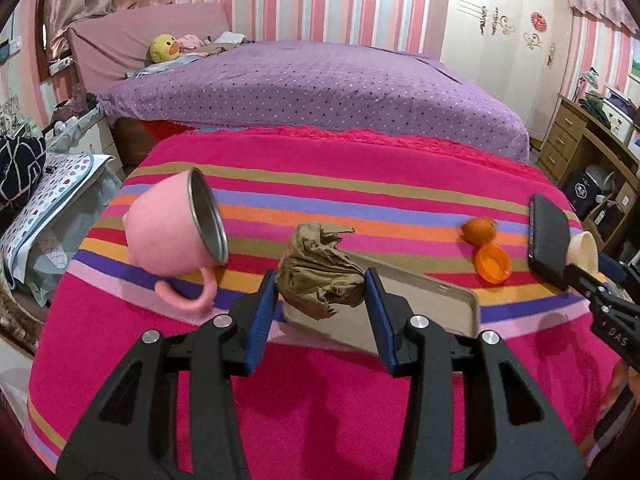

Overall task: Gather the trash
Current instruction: 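Grasp the cream cup with the right tool while the left tool holds the cloth, then carry the cloth and cup to the blue basket and open both tools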

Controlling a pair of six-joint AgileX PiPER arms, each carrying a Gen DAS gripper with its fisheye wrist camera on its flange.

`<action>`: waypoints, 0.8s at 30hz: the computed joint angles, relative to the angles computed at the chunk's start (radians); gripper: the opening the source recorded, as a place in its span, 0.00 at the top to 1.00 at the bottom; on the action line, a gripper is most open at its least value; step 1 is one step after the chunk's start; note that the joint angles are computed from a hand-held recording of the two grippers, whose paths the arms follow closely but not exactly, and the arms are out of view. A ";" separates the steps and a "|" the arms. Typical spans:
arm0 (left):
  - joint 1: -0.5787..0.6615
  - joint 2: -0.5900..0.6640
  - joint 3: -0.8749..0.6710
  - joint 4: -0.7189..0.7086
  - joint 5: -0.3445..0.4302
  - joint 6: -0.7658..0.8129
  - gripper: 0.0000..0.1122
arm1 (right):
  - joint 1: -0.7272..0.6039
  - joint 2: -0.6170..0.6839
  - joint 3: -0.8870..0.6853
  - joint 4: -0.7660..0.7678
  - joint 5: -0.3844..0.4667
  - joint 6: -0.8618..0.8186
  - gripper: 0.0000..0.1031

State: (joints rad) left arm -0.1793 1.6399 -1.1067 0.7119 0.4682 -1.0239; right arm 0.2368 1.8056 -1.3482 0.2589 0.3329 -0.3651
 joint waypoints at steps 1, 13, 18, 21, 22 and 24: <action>-0.010 -0.009 0.010 0.009 0.002 -0.010 0.62 | -0.011 -0.028 0.034 0.007 -0.008 -0.011 0.41; -0.337 -0.074 0.098 0.263 0.156 -0.399 0.62 | -0.186 -0.302 0.362 0.435 -0.049 -0.463 0.41; -0.430 -0.097 0.125 0.346 0.227 -0.530 0.62 | -0.300 -0.392 0.469 0.754 -0.014 -0.816 0.41; -0.486 -0.100 0.124 0.381 0.278 -0.591 0.62 | -0.369 -0.422 0.505 0.860 0.027 -0.956 0.41; -0.495 -0.104 0.126 0.383 0.281 -0.596 0.62 | -0.383 -0.431 0.516 0.879 0.032 -0.985 0.41; -0.529 -0.102 0.125 0.388 0.296 -0.607 0.62 | -0.435 -0.444 0.524 0.914 0.069 -1.042 0.41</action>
